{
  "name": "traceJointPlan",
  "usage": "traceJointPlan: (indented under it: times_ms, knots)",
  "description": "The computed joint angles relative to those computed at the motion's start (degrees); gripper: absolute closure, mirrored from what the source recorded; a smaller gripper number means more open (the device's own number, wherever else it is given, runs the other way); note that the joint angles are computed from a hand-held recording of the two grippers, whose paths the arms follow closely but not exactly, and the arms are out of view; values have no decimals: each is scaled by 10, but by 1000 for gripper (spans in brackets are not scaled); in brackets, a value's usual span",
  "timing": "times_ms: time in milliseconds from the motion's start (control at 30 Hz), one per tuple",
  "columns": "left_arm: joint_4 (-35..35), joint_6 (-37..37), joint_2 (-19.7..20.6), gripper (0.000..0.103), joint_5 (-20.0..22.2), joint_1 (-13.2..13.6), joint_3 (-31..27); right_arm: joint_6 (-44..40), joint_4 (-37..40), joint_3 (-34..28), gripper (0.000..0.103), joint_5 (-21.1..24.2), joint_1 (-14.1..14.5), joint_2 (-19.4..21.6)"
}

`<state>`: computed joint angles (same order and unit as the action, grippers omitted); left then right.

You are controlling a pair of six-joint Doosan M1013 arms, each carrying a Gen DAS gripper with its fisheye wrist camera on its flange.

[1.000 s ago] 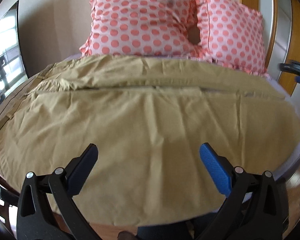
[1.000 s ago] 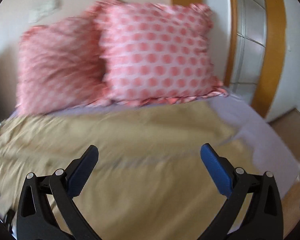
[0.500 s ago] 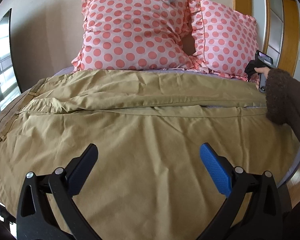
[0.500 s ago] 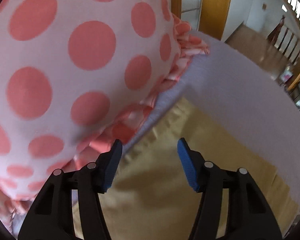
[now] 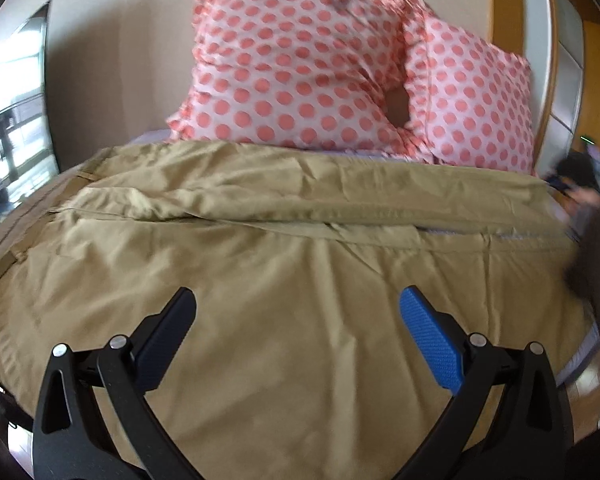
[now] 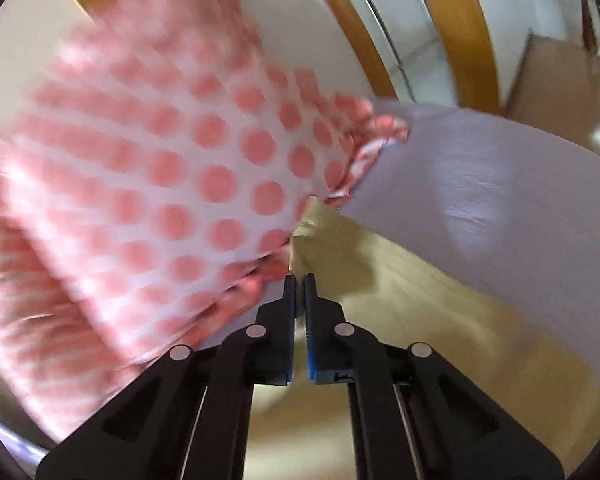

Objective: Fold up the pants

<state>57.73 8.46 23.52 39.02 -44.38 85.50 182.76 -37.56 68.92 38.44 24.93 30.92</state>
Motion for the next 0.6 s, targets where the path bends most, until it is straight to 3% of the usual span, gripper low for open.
traceJointPlan:
  times_ms: [100,167,267,333,367,400,467,600]
  knots:
    - [35,-48,-8,2,1,2,9,168,-130,135,98,-90,28,-86]
    - [66,-98,-16,2,-5,7,15,244,-176,185,98,-96,46,-120]
    - [104,-161,-26,2,-36,19,23,265,-151,236,98,-98,62,-151]
    - [95,-162,-29,2,-64,30,22,233,-91,249,95,-133,53,-154]
    - [82,-153,-28,2,-70,34,19,231,-70,256,85,-138,55,-159]
    - [72,-146,-29,2,-77,37,18,232,-47,259,66,-146,53,-160]
    - [60,-146,-34,2,-103,44,26,252,-49,265,49,-152,55,-164]
    - [45,-158,-43,2,-146,57,43,226,-8,265,49,-166,51,-156]
